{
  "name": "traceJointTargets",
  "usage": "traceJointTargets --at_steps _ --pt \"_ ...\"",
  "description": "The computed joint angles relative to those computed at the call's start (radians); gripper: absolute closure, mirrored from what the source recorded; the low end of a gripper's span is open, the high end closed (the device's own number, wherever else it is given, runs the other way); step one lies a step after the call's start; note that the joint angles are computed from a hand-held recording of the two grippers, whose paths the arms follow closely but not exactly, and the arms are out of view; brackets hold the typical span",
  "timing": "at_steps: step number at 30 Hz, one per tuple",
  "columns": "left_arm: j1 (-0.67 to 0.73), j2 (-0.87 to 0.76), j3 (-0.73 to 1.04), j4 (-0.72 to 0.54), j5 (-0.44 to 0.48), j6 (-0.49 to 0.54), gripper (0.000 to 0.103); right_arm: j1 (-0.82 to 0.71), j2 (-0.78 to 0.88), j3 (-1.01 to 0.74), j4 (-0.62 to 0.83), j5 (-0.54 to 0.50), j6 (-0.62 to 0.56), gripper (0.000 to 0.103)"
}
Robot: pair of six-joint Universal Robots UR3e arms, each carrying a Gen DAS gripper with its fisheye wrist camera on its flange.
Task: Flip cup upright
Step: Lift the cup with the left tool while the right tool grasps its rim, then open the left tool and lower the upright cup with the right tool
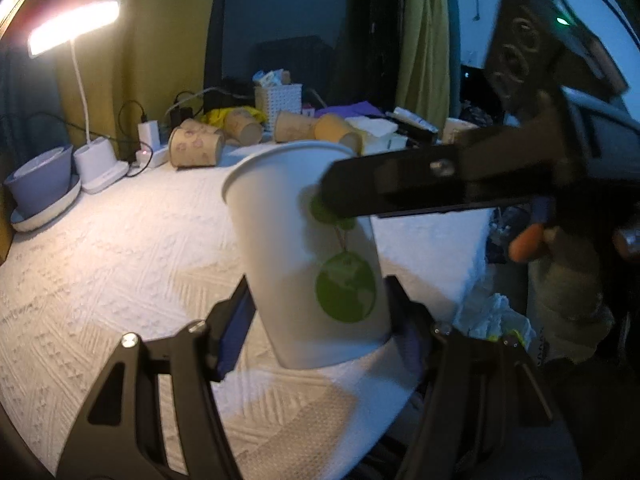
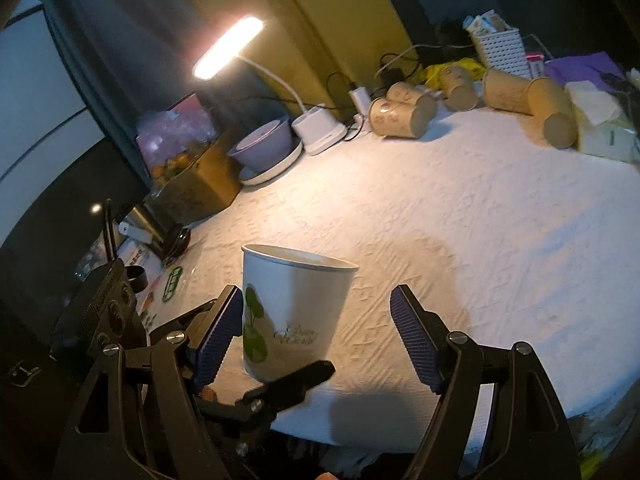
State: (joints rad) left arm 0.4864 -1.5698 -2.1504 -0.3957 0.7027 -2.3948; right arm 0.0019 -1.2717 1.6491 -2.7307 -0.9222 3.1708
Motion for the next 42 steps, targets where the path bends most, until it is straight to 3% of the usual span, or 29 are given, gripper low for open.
traceJointTargets --at_steps 13,26,32,35,38,42 --pt "0.027 0.031 -0.021 -0.059 -0.096 0.075 0.039 -0.049 0.076 -0.082 0.111 0.200 -0.007 0.024" --pt "0.026 0.026 0.004 -0.131 -0.094 0.109 0.038 -0.055 0.115 -0.123 0.150 0.239 -0.025 0.033" --pt "0.023 0.023 0.020 -0.152 -0.058 0.087 0.027 -0.044 0.121 -0.154 0.158 0.197 -0.024 0.033" --pt "0.027 0.014 0.040 -0.172 -0.036 0.069 0.027 -0.038 0.124 -0.166 0.120 0.147 -0.005 0.033" --pt "0.028 -0.004 0.079 -0.191 0.006 0.030 0.027 -0.024 0.133 -0.185 0.062 0.073 0.021 0.033" --pt "0.072 -0.012 0.128 -0.259 -0.011 0.018 0.027 0.017 0.169 -0.241 -0.008 -0.071 0.041 0.033"
